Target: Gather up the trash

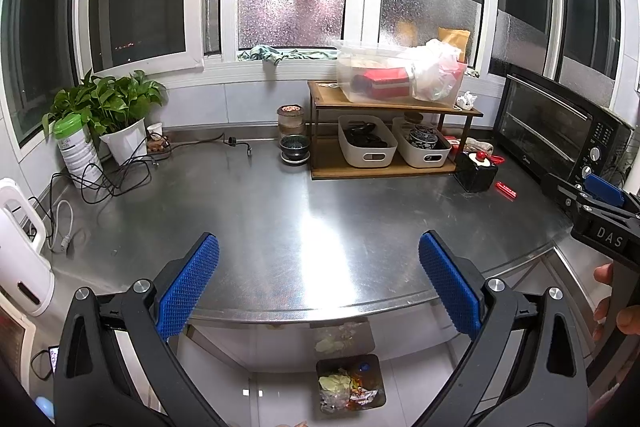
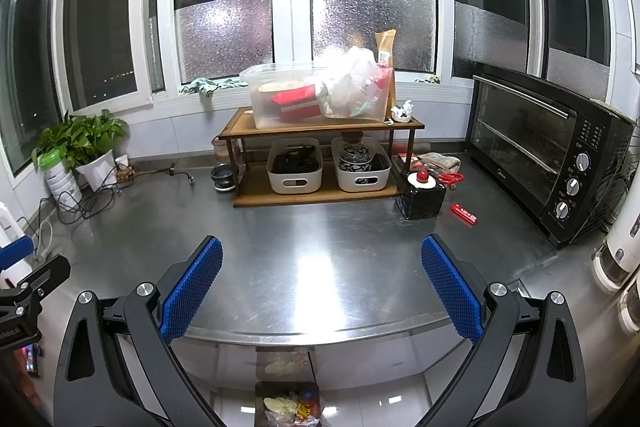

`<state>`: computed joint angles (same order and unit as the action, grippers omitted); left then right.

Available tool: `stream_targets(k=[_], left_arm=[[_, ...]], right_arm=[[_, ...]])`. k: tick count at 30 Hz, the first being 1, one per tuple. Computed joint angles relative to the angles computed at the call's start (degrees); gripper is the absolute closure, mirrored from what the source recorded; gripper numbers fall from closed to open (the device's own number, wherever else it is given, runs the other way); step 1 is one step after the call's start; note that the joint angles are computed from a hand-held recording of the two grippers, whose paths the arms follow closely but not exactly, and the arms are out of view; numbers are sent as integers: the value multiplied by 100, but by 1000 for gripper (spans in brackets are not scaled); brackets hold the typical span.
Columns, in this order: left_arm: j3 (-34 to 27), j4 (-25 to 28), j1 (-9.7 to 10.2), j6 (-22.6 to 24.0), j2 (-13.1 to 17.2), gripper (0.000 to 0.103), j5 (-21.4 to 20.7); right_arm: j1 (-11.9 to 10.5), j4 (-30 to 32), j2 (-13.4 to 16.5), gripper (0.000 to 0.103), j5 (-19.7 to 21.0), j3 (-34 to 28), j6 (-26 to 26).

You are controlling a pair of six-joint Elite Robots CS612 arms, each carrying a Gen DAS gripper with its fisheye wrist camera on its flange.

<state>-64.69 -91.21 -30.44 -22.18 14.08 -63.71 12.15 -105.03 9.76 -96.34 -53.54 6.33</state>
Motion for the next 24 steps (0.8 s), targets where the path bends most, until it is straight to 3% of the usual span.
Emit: stream_targets(k=[10,24], left_arm=[[25,4,21,-69,-7,8,47],[107,-163,61,-131,-30,8,-196]], right_arm=[[1,5,-4,3,-2,6,-2],[-30,-42,-21,3,63,104,39]])
